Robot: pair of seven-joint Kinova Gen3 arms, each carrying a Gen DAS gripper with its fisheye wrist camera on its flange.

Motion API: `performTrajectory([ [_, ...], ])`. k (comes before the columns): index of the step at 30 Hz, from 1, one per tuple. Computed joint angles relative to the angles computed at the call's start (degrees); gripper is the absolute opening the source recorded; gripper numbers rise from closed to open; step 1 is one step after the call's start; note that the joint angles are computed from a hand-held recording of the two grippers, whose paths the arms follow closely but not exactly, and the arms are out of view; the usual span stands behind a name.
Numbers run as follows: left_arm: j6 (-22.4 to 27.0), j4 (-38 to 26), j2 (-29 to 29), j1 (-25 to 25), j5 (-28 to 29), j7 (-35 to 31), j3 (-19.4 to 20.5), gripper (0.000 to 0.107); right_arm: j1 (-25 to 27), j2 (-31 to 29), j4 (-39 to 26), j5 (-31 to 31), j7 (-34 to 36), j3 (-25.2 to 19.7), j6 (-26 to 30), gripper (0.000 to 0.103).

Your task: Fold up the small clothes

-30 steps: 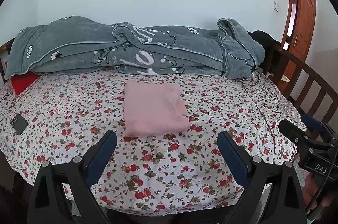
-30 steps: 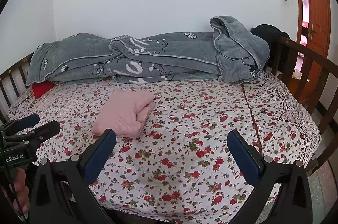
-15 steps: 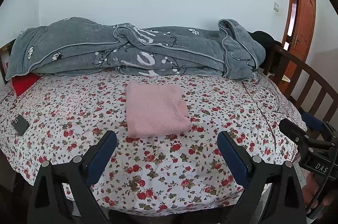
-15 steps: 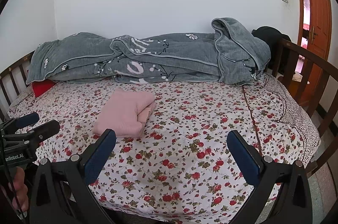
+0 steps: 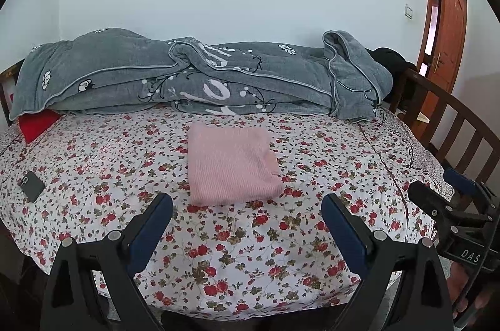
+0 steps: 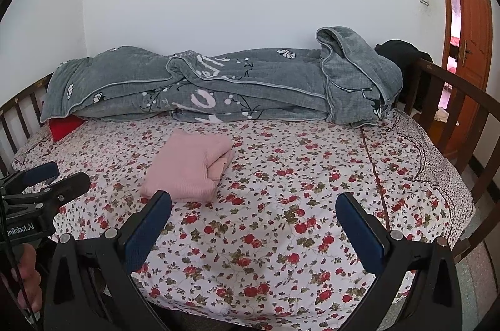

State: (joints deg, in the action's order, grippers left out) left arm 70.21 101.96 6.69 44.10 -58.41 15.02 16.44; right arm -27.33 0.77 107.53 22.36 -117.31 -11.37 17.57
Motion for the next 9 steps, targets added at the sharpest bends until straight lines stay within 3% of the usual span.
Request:
performTrajectory([
  [9,0.3,-0.1,0.0,0.1,0.1,-0.2,0.1,0.097,0.0,-0.1,0.1,0.1,0.0,0.0,0.1,0.103],
])
